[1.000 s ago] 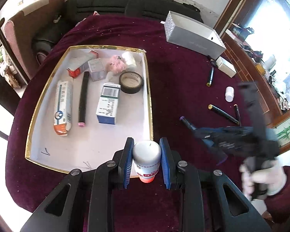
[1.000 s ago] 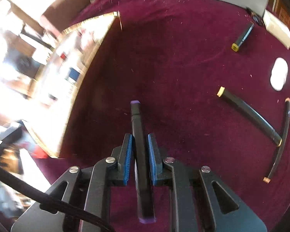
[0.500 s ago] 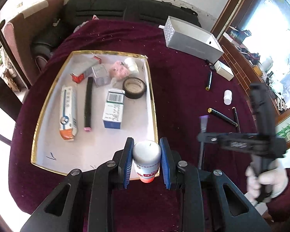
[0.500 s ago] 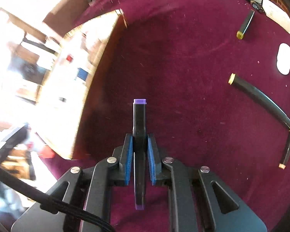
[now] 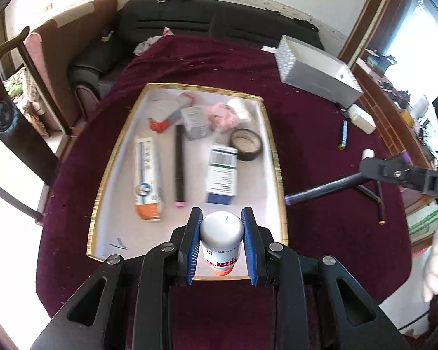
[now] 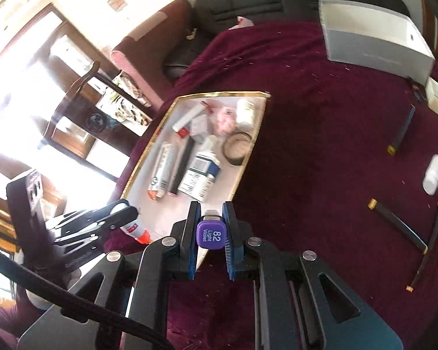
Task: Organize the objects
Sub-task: 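Carry the dropper bottle and purple-capped marker over the tray with both grippers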
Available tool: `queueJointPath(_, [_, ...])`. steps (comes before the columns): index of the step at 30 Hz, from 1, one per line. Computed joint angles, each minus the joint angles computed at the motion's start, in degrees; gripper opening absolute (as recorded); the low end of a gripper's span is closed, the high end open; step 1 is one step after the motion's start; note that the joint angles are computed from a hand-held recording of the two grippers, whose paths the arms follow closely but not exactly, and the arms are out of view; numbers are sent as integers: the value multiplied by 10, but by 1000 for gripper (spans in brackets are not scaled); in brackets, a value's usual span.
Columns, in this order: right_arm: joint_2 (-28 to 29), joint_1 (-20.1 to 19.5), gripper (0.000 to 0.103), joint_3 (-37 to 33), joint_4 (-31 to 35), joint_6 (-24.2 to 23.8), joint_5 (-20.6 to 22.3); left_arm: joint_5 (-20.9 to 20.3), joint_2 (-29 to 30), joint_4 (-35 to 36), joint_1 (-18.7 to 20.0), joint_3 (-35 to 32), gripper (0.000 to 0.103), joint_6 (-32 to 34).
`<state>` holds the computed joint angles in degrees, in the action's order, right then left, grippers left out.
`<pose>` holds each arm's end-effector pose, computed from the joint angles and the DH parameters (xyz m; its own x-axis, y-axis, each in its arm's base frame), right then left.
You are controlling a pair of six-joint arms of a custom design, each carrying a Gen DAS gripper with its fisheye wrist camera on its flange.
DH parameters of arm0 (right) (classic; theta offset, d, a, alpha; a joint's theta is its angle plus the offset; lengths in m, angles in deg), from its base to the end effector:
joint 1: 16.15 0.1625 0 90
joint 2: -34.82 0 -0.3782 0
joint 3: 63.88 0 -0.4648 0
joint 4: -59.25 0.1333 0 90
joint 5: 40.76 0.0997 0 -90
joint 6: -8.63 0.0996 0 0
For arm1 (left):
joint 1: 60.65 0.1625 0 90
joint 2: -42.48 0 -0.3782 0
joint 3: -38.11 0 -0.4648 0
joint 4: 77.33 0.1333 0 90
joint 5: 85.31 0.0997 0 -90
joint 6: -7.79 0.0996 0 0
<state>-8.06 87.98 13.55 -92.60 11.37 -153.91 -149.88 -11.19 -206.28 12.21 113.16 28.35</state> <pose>0.2843 -0.7437 0.1206 -0.9450 -0.0084 0.3270 -0.1720 0.8631 -0.4748 -0.0613 -0.7964 0.2421 -0.7451 0.4532 -0.4893 0.5796 0.8030 -0.1389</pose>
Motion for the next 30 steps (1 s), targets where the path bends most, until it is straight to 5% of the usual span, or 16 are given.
queueJointPath(17, [136,-3,13,-163,150,16,27,16,73,54,56,-126,23,29])
queueJointPath(30, [233,-15,15,-314,205,66,-8,10,151,106,74,-236,23,48])
